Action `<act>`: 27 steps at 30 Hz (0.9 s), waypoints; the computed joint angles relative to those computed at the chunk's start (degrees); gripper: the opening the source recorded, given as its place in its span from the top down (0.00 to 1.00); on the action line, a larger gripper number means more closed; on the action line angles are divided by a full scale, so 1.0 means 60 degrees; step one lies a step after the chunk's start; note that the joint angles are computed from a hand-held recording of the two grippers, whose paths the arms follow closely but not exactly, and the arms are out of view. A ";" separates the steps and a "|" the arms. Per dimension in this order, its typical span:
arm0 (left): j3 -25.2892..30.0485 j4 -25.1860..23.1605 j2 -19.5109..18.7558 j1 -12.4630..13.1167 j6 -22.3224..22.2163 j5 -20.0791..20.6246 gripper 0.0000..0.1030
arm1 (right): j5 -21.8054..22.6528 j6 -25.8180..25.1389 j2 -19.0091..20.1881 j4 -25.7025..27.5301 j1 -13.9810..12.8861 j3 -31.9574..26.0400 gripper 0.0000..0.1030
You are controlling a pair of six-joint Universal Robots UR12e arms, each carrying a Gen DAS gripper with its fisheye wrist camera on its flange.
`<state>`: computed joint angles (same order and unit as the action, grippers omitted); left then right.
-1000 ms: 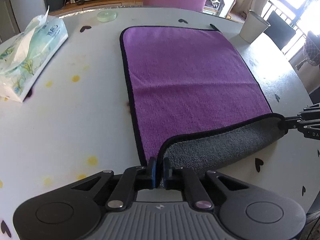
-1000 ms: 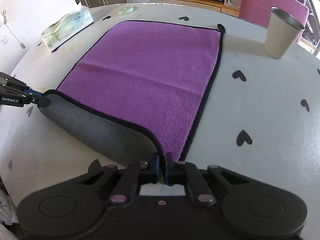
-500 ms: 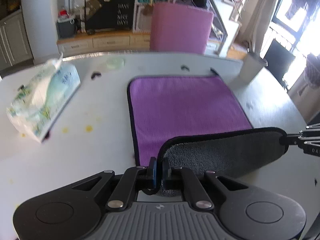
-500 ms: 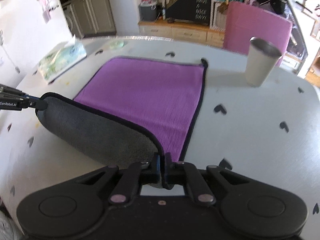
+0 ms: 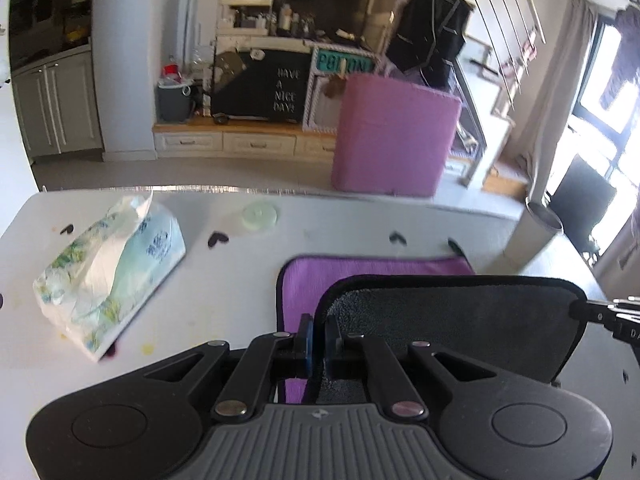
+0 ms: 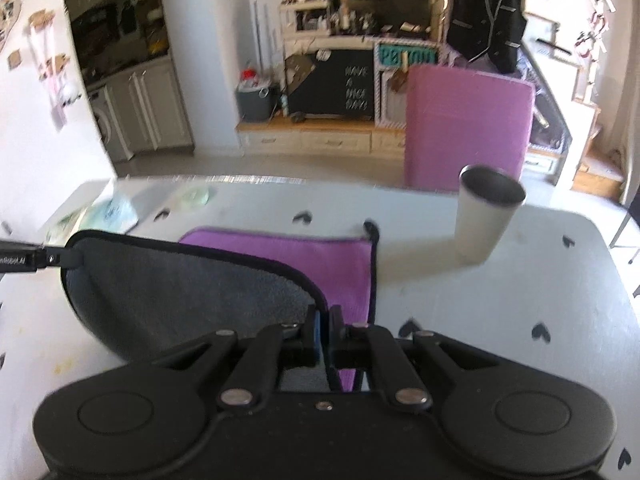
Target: Fold towel
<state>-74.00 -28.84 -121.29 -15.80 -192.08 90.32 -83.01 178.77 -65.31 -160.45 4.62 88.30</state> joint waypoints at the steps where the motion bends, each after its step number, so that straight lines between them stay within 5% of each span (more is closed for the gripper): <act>1: 0.0100 0.0101 -0.0081 -0.0010 -0.0029 0.0075 0.94 | -0.0046 0.0099 0.0083 -0.0110 0.0011 -0.0096 0.96; 12: 0.0965 0.0671 -0.0794 0.0019 -0.0417 0.0290 0.94 | -0.0423 0.0412 0.0879 -0.0556 0.0065 -0.1074 0.96; 27: 0.2006 0.0309 -0.1762 0.0106 -0.0370 0.0230 0.95 | -0.0910 0.0600 0.1983 -0.0165 0.0192 -0.2189 0.96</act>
